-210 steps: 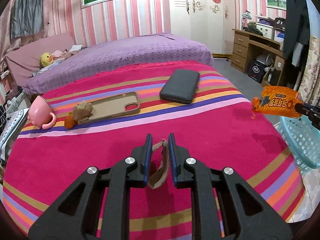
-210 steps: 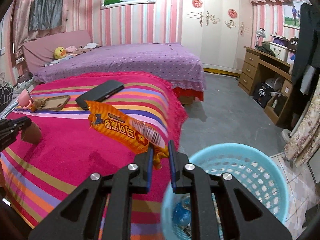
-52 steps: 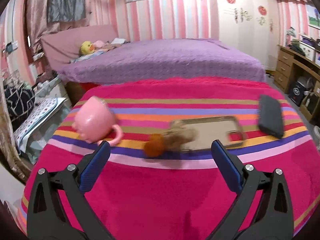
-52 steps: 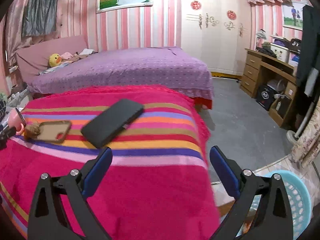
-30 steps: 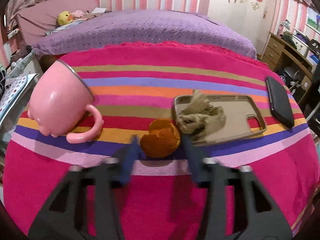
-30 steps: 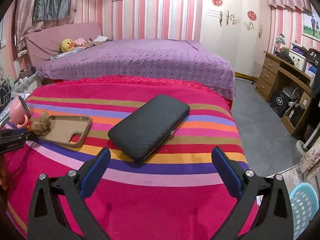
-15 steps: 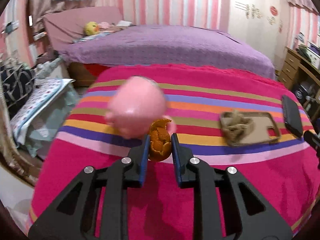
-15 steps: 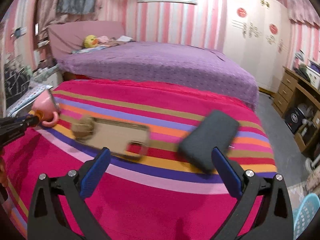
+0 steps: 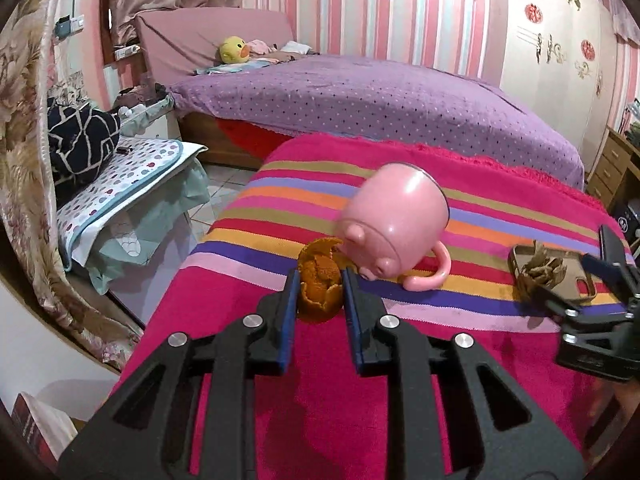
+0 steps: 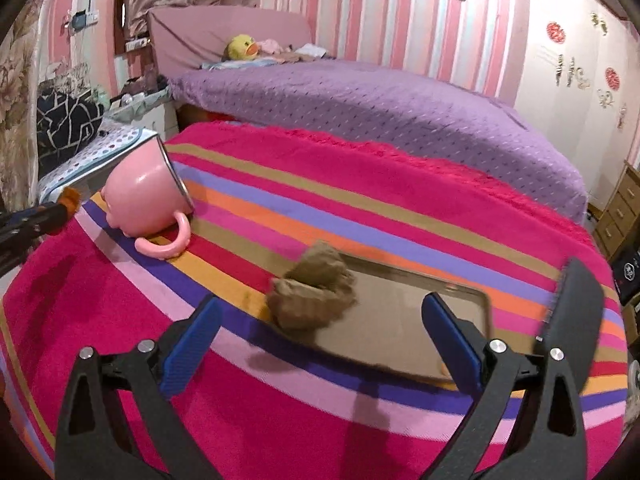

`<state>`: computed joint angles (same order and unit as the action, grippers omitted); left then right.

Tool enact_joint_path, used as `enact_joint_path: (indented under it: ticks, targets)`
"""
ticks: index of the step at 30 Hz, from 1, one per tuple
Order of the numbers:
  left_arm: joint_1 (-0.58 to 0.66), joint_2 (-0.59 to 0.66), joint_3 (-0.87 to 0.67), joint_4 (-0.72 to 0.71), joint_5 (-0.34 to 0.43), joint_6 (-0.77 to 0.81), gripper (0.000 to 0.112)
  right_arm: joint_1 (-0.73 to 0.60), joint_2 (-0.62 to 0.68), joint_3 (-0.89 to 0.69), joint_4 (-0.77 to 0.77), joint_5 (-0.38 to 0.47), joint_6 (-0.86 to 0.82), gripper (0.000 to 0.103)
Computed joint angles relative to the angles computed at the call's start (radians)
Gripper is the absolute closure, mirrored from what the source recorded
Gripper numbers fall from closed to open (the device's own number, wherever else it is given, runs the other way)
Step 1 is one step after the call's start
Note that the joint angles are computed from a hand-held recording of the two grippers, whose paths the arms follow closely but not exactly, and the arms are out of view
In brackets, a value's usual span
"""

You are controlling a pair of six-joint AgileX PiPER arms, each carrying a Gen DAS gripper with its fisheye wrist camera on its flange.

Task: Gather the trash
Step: 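Grasp the orange peel with the left gripper while the right grasps the crumpled brown paper, then carry the orange peel and brown paper to the blue basket and release both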

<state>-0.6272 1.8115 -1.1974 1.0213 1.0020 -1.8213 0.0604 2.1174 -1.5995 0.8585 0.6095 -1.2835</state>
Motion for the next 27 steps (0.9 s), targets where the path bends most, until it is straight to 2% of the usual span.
enact_joint_path:
  ticks: [1, 3, 5, 9, 12, 14, 19, 27]
  targets:
    - [-0.002, -0.001, -0.002, 0.003, 0.003, -0.001, 0.092, 0.006, 0.015, -0.025, -0.033, 0.018, 0.029, 0.037]
    - [-0.008, -0.005, -0.008, 0.008, 0.005, -0.008, 0.092, 0.007, 0.041, -0.066, -0.064, 0.064, 0.060, 0.049]
    - [-0.017, -0.008, -0.013, 0.015, 0.001, -0.015, 0.092, -0.011, 0.038, -0.060, -0.023, 0.074, 0.021, 0.056]
    - [-0.045, 0.006, -0.044, 0.017, 0.029, -0.019, 0.092, -0.080, 0.009, -0.026, 0.087, 0.102, -0.063, 0.058]
    - [-0.063, 0.013, -0.068, 0.016, 0.023, -0.031, 0.092, -0.152, -0.018, -0.001, 0.164, 0.139, -0.140, 0.059]
    - [-0.087, 0.035, -0.110, 0.010, 0.055, -0.014, 0.092, -0.198, -0.033, 0.010, 0.194, 0.164, -0.177, 0.059]
    - [-0.139, 0.097, -0.219, -0.006, 0.078, 0.018, 0.092, -0.339, -0.065, 0.010, 0.232, 0.254, -0.260, 0.059]
    - [-0.262, 0.329, -0.606, -0.055, 0.185, 0.162, 0.092, -0.585, -0.040, -0.089, 0.249, 0.411, -0.312, 0.059]
